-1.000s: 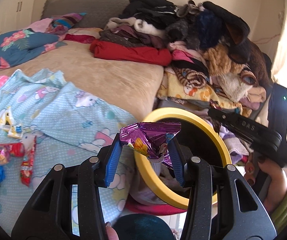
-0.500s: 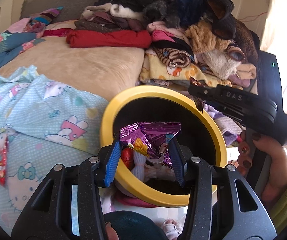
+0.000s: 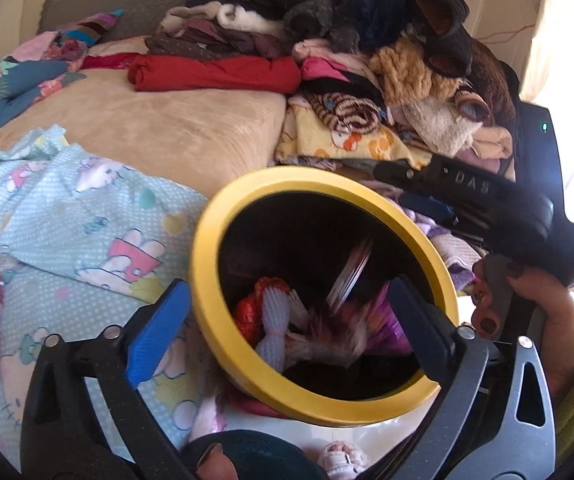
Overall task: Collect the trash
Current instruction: 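Open the left tool over the bin while the right tool releases the chocolate wrapper, then move both tools back over the remaining snack packets on the blanket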
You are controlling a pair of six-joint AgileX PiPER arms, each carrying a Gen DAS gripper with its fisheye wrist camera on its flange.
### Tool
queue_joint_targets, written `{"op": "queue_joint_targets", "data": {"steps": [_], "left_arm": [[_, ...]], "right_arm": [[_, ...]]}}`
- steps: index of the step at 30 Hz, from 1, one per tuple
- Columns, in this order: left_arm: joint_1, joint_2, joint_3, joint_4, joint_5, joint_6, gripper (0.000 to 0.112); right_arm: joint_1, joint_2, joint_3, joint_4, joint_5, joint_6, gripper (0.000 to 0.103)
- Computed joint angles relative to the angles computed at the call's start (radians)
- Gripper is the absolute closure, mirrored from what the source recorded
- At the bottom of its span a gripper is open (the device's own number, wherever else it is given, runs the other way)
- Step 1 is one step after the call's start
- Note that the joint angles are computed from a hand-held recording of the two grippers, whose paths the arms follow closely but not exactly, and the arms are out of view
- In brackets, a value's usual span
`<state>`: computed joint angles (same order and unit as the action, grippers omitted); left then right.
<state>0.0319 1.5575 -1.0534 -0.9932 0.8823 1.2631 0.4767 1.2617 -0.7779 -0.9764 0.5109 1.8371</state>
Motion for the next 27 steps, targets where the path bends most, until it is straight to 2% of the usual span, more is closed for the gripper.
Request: {"op": "queue_joint_targets", "data": {"steps": [8, 16, 27], "left_arm": [[0.07, -0.012, -0.022, -0.015, -0.001, -0.006, 0.02], [0.148, 0.001, -0.06, -0.033, 0.032, -0.017, 0.02], [0.254, 0.014, -0.108, -0.067, 0.069, -0.004, 0.02]], "right_arm": [[0.055, 0.023, -0.028, -0.066, 0.061, 0.026, 0.038], [0.1, 0.03, -0.041, -0.139, 0.09, 0.058, 0.036], [0.234, 0.092, -0.13, -0.2, 0.174, 0.035, 0.032]]}}
